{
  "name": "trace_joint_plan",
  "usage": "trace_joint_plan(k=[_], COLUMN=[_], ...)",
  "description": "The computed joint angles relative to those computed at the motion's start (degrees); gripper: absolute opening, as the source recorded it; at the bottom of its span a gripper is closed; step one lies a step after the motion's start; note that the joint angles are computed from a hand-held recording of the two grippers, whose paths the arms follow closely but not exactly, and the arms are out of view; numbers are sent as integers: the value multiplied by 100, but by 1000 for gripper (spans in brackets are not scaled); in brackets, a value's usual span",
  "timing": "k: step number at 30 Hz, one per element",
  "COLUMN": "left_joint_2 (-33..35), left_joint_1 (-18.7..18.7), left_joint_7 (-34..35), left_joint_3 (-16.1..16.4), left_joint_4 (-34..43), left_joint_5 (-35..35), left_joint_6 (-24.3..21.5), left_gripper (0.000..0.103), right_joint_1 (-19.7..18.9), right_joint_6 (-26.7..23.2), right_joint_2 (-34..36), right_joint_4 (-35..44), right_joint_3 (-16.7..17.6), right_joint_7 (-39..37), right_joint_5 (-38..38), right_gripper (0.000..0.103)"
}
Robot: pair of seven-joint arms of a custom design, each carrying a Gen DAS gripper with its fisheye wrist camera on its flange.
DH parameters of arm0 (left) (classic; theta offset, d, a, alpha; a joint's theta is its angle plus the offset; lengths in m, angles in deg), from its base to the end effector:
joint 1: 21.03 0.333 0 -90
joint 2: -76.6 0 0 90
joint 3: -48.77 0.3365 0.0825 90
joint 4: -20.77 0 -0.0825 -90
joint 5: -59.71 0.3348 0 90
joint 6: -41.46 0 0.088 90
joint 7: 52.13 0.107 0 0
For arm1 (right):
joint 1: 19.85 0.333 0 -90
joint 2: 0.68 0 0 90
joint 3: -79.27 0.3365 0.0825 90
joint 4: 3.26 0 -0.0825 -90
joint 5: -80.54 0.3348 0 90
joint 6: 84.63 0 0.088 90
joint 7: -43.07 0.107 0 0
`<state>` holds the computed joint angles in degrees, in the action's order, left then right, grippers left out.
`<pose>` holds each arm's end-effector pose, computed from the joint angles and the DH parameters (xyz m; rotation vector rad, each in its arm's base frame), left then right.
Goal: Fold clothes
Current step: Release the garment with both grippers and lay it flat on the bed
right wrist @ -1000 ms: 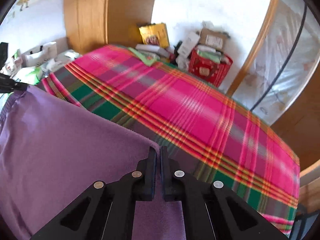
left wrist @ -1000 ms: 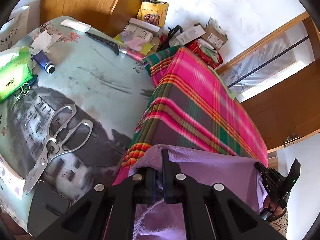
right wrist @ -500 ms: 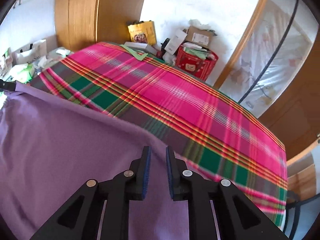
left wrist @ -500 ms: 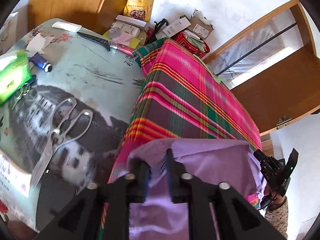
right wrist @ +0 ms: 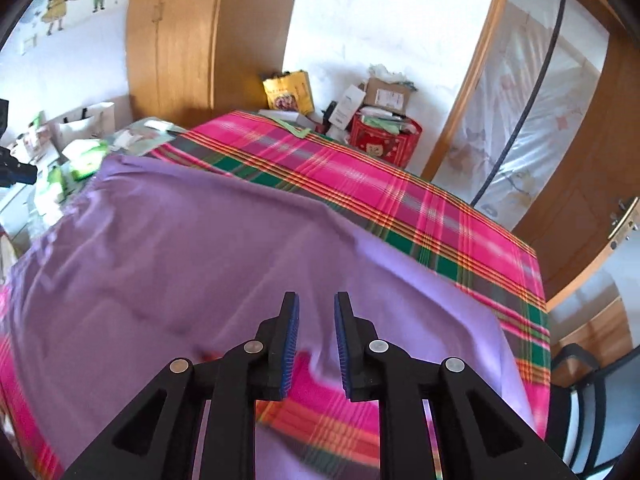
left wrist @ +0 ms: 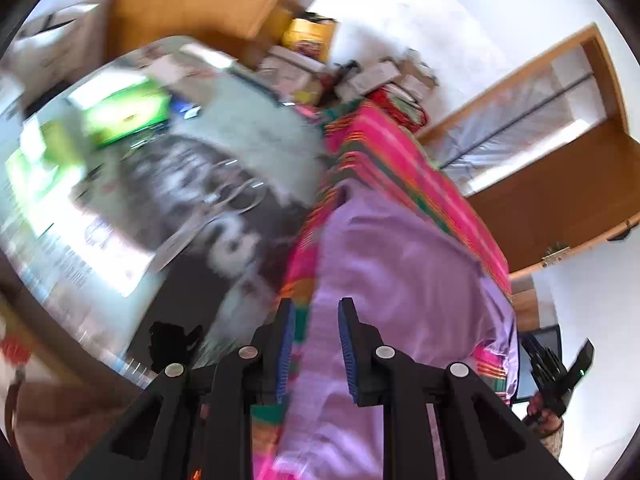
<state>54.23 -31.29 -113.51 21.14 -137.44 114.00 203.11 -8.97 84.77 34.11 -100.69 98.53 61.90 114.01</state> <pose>0.2557 -0.2516 0.3977 -2.7223 0.6350 -0.9656 0.6351 0.2723 0.3688 -2.3692 0.5650 -0.4738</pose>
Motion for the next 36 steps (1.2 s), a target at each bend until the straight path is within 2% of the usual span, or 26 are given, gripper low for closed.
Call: trace_joint_plan(k=[2, 4, 8, 11, 12, 15, 19, 21, 27, 29, 32, 36], left_joint_2=[-26, 119, 655, 1119, 1264, 1612, 1857, 1979, 2377, 2426, 2462, 2487], left_joint_1=[-233, -206, 122, 78, 27, -187, -476, -622, -991, -1141, -1363, -1621], left_joint_7=[-264, -846, -2790, -3814, -4070, -4414, -4566, -4793, -5624, -5930, -6261, -6560], left_joint_3=[-230, -684, -1540, -1807, -1856, -1848, -1666, -1568, -1126, -996, -799, -503], left_joint_4=[-100, -14, 390, 683, 775, 997, 1148, 1201, 1323, 1319, 1311, 1299], left_joint_5=[-235, -13, 1392, 2135, 2332, 2602, 2756, 2859, 3505, 3623, 3773, 3980], left_joint_6=[-59, -144, -293, -622, -764, -1114, -1400, -1560, -1674, -1790, -1936, -2029], left_gripper=[28, 28, 29, 29, 29, 30, 31, 31, 31, 31, 31, 31], right_joint_1=[-588, -1004, -1779, -2204, -2261, -2337, -2177, -2010, -1478, -1352, -1124, -880], right_joint_6=[10, -53, -254, -520, -603, -952, -1087, -1073, -903, -870, -875, -900], right_joint_2=[-310, -588, -1087, -1458, -1557, -1849, -2007, -2005, -1986, -1961, -1938, -1927], right_joint_4=[-555, -1086, -2091, -2735, -2887, -3316, -3684, -3803, -4001, -3999, -3957, -3904], right_joint_3=[608, 1028, 1803, 2166, 2193, 2138, 1950, 1836, 1563, 1481, 1289, 1107], right_joint_7=[-549, -1246, -2935, -4138, -4406, -4994, -5526, -5624, -6131, -6446, -6391, -6981], right_joint_5=[488, 988, 2144, 3101, 3322, 3729, 4041, 4070, 4354, 4628, 4712, 5277], right_gripper=[22, 23, 24, 29, 32, 34, 34, 34, 34, 35, 35, 35])
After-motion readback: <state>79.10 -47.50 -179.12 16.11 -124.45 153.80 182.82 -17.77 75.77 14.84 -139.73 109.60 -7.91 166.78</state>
